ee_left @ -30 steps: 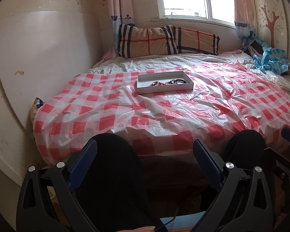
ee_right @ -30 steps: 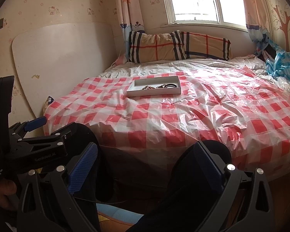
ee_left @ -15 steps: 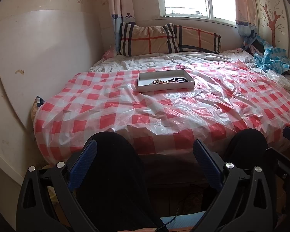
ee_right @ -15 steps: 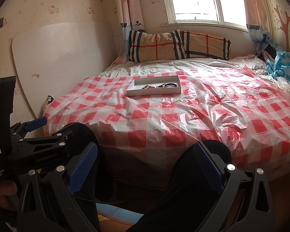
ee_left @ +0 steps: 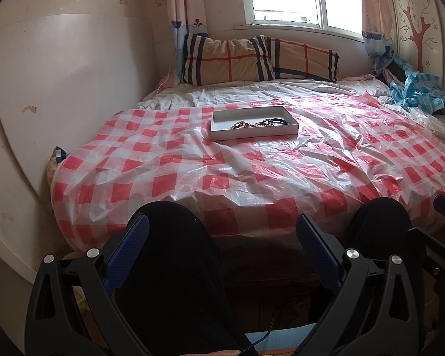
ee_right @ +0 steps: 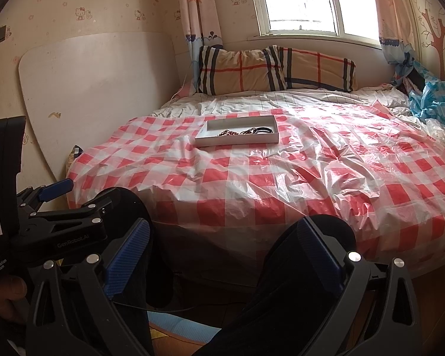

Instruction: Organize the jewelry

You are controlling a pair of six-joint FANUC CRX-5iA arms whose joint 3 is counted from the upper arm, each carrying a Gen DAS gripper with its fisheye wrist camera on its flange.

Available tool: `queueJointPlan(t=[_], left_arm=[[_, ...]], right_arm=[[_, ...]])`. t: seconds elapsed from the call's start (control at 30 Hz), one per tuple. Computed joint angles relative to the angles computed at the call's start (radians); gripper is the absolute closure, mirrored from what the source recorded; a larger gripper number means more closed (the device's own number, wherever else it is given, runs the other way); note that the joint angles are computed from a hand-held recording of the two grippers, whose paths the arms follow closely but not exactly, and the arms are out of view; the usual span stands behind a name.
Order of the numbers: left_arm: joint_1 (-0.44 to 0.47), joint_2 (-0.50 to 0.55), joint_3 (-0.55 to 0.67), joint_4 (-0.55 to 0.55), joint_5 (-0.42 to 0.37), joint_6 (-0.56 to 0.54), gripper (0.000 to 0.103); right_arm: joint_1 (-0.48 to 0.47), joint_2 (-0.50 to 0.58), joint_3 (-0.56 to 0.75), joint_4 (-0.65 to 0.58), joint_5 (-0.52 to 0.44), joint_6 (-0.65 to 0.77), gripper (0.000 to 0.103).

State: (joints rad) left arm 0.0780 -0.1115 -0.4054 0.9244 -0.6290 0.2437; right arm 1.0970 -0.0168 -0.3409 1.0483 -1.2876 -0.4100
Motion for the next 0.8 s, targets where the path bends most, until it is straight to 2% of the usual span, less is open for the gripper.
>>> queueJointPlan(t=[0.4, 0.57, 0.7, 0.73, 0.8], left_arm=[[0.003, 0.001, 0.001, -0.012, -0.013, 0.022, 0.008], [0.016, 0.018, 0.017, -0.031, -0.076, 0.05, 0.008], [-0.011, -0.027, -0.047, 0.05, 0.012, -0.043, 0.008], [-0.013, -0.03, -0.048, 0.052, 0.019, -0.044, 0.008], [-0.004, -0.019, -0.028, 0.028, -0.014, -0.018, 0.008]], right_arm=[[0.0, 0.002, 0.001, -0.001, 0.002, 0.002, 0.007], [-0.001, 0.002, -0.002, -0.003, 0.007, 0.003, 0.007], [-0.001, 0.003, -0.004, -0.001, 0.005, -0.001, 0.007], [-0.001, 0.002, -0.005, -0.001, 0.005, -0.001, 0.007], [-0.001, 0.002, -0.005, -0.001, 0.005, 0.001, 0.007]])
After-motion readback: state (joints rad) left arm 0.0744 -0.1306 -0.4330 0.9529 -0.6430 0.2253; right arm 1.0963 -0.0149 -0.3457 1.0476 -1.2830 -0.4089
